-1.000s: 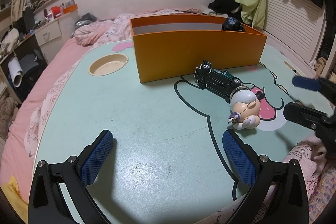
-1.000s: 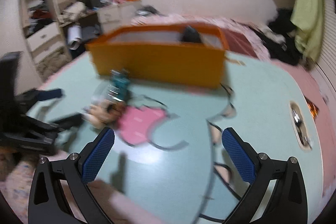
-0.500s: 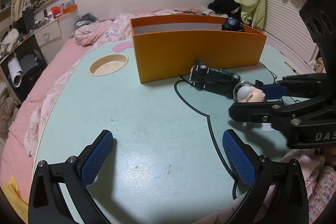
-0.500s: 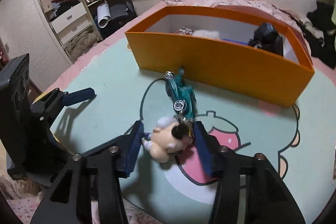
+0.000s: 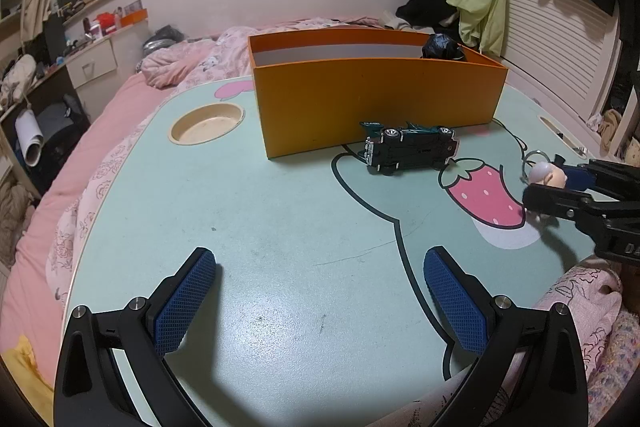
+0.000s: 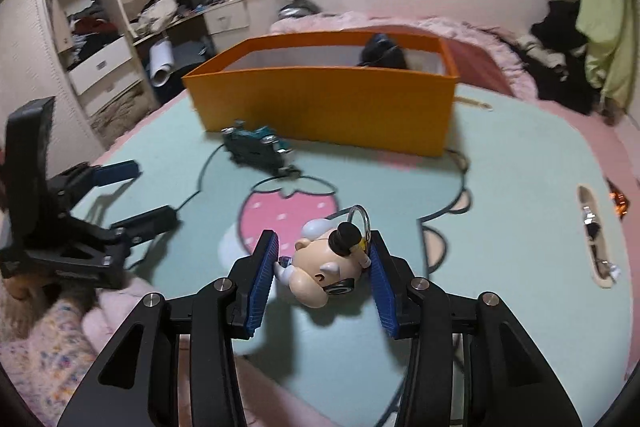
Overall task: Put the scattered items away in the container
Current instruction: 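Grasp the white cartoon figurine by its head with the right gripper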
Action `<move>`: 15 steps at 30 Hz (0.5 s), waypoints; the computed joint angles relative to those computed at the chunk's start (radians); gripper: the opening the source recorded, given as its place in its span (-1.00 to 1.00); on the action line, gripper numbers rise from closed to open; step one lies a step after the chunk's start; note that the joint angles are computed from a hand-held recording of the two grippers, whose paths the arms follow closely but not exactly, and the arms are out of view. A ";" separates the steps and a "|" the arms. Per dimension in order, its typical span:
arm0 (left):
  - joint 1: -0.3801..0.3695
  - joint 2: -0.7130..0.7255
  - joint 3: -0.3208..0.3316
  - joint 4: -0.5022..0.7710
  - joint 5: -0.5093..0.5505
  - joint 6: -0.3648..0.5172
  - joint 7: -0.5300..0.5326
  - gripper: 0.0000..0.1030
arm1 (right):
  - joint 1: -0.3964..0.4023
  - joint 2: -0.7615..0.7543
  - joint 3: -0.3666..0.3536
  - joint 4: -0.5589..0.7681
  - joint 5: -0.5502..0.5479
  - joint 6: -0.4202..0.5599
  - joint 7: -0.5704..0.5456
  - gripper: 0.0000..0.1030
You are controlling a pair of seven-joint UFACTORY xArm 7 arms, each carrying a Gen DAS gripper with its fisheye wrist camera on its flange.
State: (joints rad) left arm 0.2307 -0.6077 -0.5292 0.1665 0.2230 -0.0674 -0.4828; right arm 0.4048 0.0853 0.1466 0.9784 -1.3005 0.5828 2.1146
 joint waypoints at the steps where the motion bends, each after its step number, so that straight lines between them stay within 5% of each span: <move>1: 0.000 0.000 0.000 0.000 0.000 0.000 0.000 1.00 | -0.001 0.010 -0.001 0.011 0.010 0.003 -0.011 -0.06; 8: 0.001 0.001 0.001 0.000 0.001 -0.001 -0.001 1.00 | 0.019 0.057 -0.010 0.072 0.124 0.087 -0.161 0.40; 15: 0.001 0.000 0.000 -0.001 0.001 -0.002 -0.001 1.00 | 0.017 0.056 -0.030 0.070 0.171 0.087 -0.171 0.48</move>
State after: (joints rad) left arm 0.2321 -0.6076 -0.5295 0.1656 0.2243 -0.0692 -0.4835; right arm 0.4222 0.1413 0.1164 1.0481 -1.1291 0.6702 1.9441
